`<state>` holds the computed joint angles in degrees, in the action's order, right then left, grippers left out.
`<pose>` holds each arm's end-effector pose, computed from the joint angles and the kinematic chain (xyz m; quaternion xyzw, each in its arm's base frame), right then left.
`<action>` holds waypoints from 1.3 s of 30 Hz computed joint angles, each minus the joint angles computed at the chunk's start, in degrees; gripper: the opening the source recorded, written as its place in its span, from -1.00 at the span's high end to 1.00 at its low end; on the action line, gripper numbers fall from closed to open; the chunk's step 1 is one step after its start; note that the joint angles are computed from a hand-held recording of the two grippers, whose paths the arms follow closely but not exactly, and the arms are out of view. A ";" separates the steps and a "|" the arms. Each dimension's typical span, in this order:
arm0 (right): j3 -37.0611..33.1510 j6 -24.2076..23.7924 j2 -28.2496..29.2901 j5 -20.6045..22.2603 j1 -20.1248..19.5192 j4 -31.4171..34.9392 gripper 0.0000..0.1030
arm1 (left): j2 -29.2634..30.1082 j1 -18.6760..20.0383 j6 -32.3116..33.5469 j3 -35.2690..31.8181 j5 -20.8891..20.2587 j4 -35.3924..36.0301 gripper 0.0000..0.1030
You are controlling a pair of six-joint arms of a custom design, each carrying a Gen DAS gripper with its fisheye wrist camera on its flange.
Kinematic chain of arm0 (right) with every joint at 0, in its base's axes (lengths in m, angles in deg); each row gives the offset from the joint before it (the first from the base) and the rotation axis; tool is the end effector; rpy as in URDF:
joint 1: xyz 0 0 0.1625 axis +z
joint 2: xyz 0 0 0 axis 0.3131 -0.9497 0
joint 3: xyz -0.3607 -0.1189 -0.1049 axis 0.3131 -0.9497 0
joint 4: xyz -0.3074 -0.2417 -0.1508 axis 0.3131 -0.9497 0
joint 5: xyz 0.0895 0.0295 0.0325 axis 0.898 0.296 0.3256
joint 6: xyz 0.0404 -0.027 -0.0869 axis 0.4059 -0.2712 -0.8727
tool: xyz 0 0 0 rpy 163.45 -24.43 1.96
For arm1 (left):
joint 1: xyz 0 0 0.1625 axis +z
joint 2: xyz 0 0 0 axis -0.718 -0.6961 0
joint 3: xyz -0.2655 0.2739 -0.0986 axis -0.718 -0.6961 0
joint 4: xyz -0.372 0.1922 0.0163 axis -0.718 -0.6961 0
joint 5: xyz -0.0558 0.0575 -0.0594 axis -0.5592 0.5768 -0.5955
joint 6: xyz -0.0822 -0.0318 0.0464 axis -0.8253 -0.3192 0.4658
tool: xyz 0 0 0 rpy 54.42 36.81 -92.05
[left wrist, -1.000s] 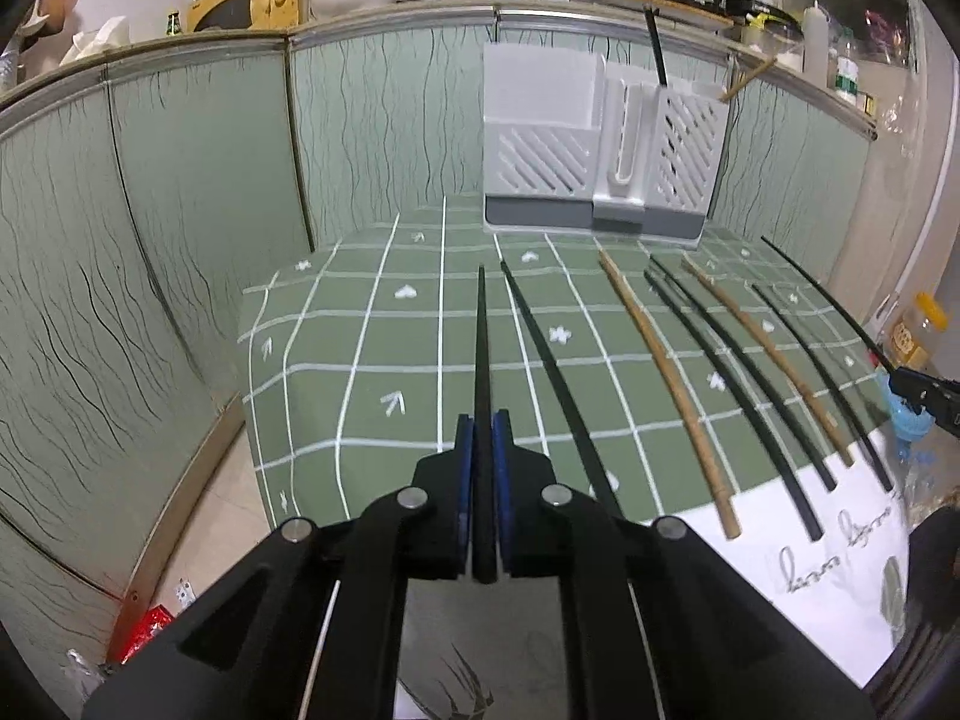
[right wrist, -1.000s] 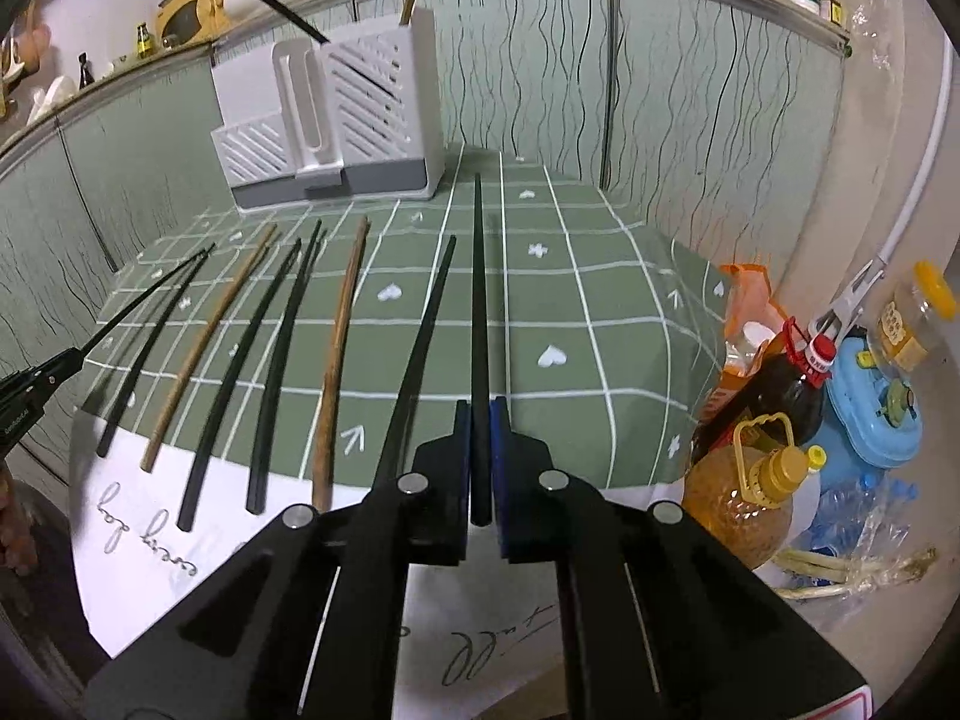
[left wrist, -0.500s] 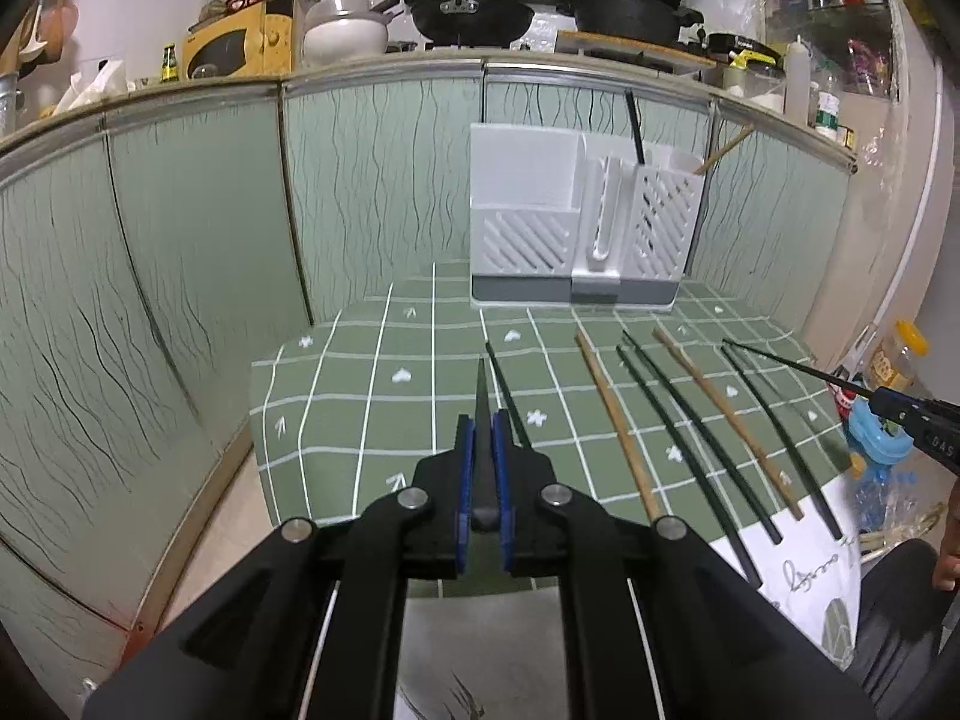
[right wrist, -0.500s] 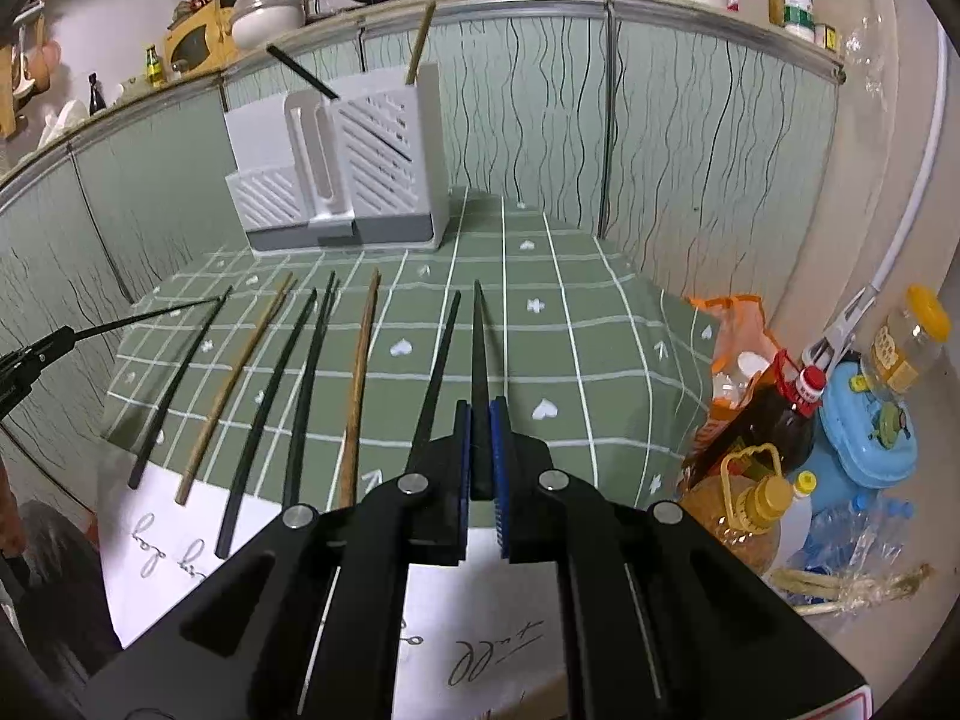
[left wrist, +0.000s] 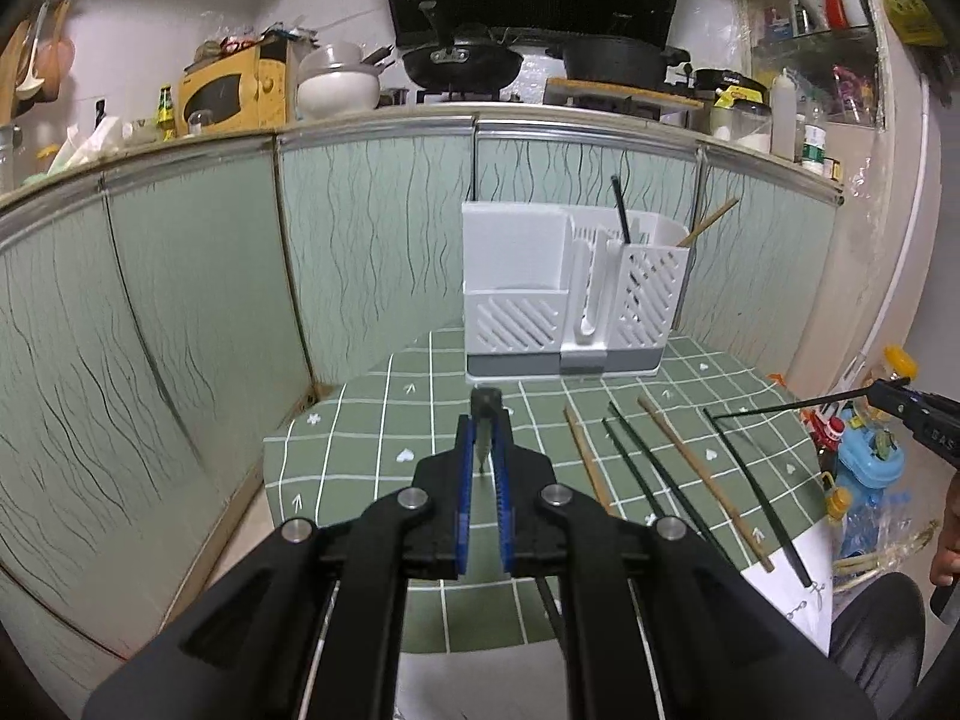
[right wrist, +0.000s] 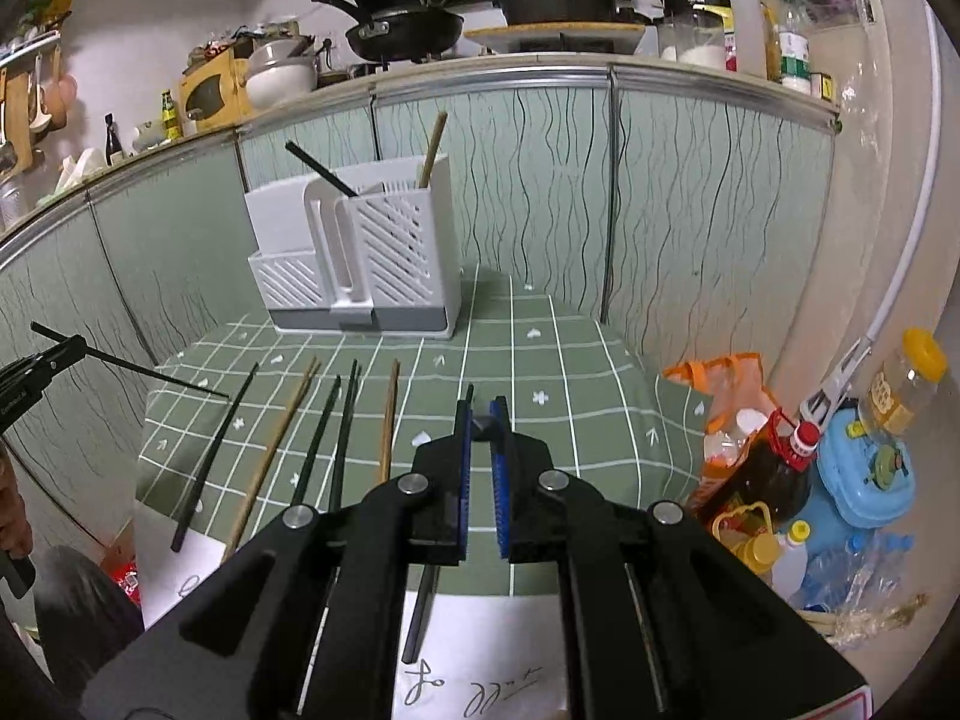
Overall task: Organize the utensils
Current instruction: 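Lift both black chopsticks and carry them to the white utensil holder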
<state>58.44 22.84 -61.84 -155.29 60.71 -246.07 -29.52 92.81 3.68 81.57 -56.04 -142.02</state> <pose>-0.0165 -0.7995 0.3326 0.3171 -0.8470 0.3737 0.2059 -0.3297 -0.6843 0.0209 0.0909 0.7724 -0.5031 0.3769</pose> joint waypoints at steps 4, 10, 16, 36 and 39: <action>-0.44 0.40 -0.19 0.66 0.34 0.00 0.88 | 0.20 -0.53 2.23 -1.21 -0.28 -1.03 0.88; -1.40 -0.20 -0.37 1.22 1.03 0.83 0.88 | 0.43 -0.82 3.28 -3.11 -1.09 -0.57 0.88; -3.21 -0.63 -0.01 1.54 1.82 1.86 0.88 | 0.18 -0.64 1.72 -4.73 -1.83 3.48 0.88; -19.40 1.01 5.05 1.53 6.45 14.59 0.88 | 9.07 -0.97 5.90 -30.05 -8.56 18.37 0.88; -23.09 1.59 6.55 1.74 7.33 16.37 0.88 | 12.40 -1.08 7.05 -37.81 -9.38 22.13 0.88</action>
